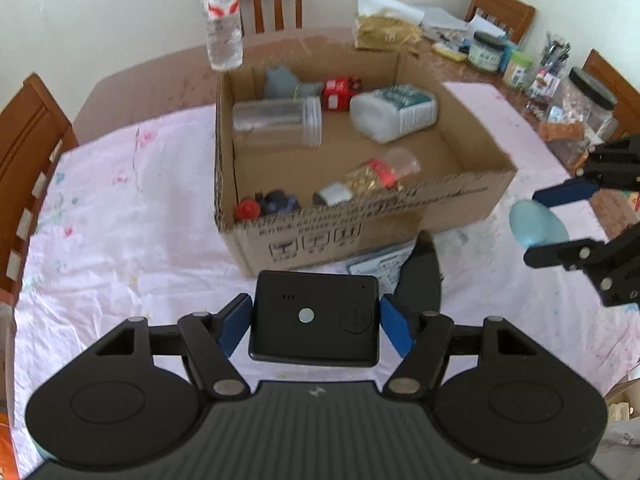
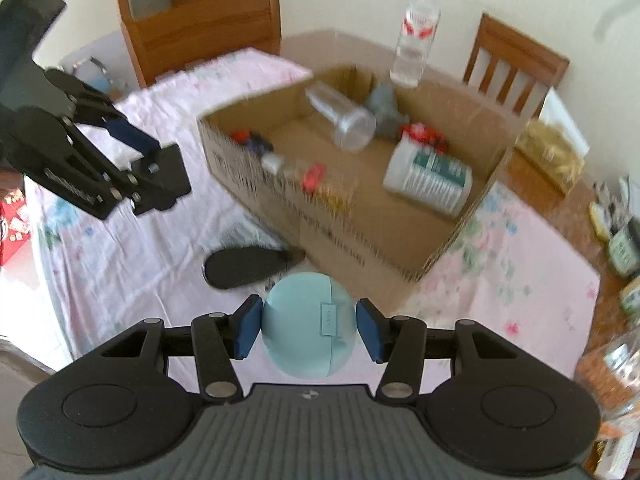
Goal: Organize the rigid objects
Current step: 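Carry the black case and light blue case into the box and open both tools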
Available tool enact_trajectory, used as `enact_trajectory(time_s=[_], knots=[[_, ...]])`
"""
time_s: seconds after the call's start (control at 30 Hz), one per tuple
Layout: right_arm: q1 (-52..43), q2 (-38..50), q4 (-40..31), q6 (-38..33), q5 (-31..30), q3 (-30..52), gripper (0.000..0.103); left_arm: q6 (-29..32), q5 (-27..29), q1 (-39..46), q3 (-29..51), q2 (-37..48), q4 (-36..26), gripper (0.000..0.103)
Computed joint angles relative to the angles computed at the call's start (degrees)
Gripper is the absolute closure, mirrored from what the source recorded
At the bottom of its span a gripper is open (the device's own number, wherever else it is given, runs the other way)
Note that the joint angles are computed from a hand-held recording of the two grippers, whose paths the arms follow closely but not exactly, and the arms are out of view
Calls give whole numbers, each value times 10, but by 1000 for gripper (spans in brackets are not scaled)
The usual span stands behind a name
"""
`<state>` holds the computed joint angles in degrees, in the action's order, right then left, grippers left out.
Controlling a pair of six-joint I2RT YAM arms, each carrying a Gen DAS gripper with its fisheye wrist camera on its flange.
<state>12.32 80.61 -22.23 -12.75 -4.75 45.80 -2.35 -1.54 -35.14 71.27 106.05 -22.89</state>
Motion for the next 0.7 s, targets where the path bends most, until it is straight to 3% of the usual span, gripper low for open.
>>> enact_trajectory(time_s=[0.17, 0.7], knots=[[-4, -11, 2, -4, 18, 41, 46, 3, 0, -4, 7, -16, 1, 34], [-31, 200, 75, 28, 33, 151, 44, -5, -34, -5, 59, 0, 9, 34]])
